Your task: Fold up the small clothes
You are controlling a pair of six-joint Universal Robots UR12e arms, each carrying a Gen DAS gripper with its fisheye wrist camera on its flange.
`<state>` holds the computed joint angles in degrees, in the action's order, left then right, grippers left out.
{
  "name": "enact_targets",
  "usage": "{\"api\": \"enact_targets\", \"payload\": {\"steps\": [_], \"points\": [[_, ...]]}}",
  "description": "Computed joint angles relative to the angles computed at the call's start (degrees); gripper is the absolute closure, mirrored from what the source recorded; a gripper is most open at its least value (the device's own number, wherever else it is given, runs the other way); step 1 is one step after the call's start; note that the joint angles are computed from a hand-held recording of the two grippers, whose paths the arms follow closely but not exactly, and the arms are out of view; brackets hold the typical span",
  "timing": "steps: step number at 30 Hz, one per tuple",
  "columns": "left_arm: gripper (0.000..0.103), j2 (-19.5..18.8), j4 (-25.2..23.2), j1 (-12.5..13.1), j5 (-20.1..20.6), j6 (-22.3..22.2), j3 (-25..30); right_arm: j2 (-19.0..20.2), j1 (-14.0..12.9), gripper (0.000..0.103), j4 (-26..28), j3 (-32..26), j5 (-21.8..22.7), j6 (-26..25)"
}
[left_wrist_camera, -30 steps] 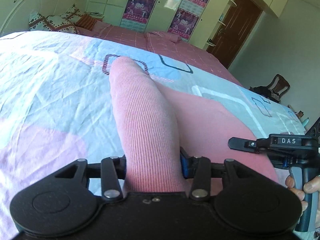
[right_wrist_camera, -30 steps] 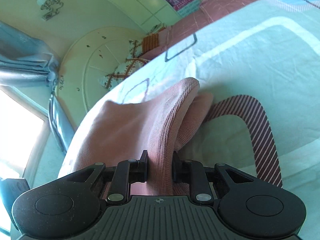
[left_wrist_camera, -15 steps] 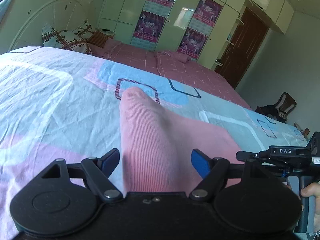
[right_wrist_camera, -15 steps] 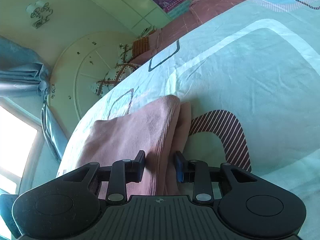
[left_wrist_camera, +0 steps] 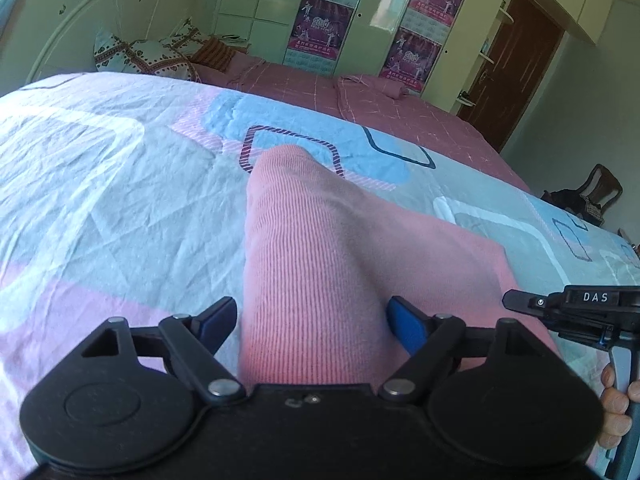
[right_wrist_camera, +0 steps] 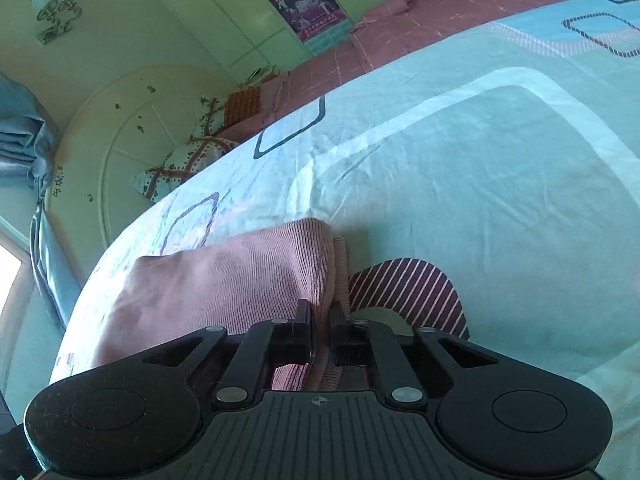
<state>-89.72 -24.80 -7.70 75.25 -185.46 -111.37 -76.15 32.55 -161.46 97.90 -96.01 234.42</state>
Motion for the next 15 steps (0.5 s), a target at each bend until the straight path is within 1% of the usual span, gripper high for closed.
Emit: {"api": "enact_targets", "payload": {"steps": [3, 5, 6, 7, 8, 9, 13, 15], "points": [[0.024, 1.3, -0.2, -0.2, 0.4, 0.6, -0.4, -1.0, 0.2, 0.095, -0.2, 0.2, 0.1, -1.0], [0.024, 2.3, -0.5, -0.2, 0.1, 1.2, -0.8, -2.0, 0.5, 0.093, -0.8, 0.8, 0.2, -1.3], [0.024, 2.8, -0.8, -0.2, 0.2, 1.6, -1.1, -2.4, 0.7, 0.086, -1.0, 1.2, 0.1, -1.5], [0.024, 3.3, -1.1, -0.3, 0.3, 2.1, -1.4, -3.0, 1.0, 0.073, -1.1, 1.5, 0.2, -1.6], [0.024, 3.9, -1.3, -0.3, 0.2, 2.6, -1.7, -3.4, 1.2, 0.064, -1.1, 1.8, 0.6, -1.5], [0.024, 4.4, -1.2, -0.3, 0.3, 2.9, -2.1, -3.8, 1.6, 0.059, -1.3, 2.2, 0.4, -1.4], [0.024, 7.0, -1.9, 0.2, -0.7, 3.5, -4.1, -5.0, 3.6, 0.059, 0.3, 2.7, 0.0, -3.8], [0.024, 8.3, -2.3, 0.3, -1.1, 4.4, -5.4, -5.5, 4.5, 0.059, 1.0, 3.2, -0.2, -3.7]]}}
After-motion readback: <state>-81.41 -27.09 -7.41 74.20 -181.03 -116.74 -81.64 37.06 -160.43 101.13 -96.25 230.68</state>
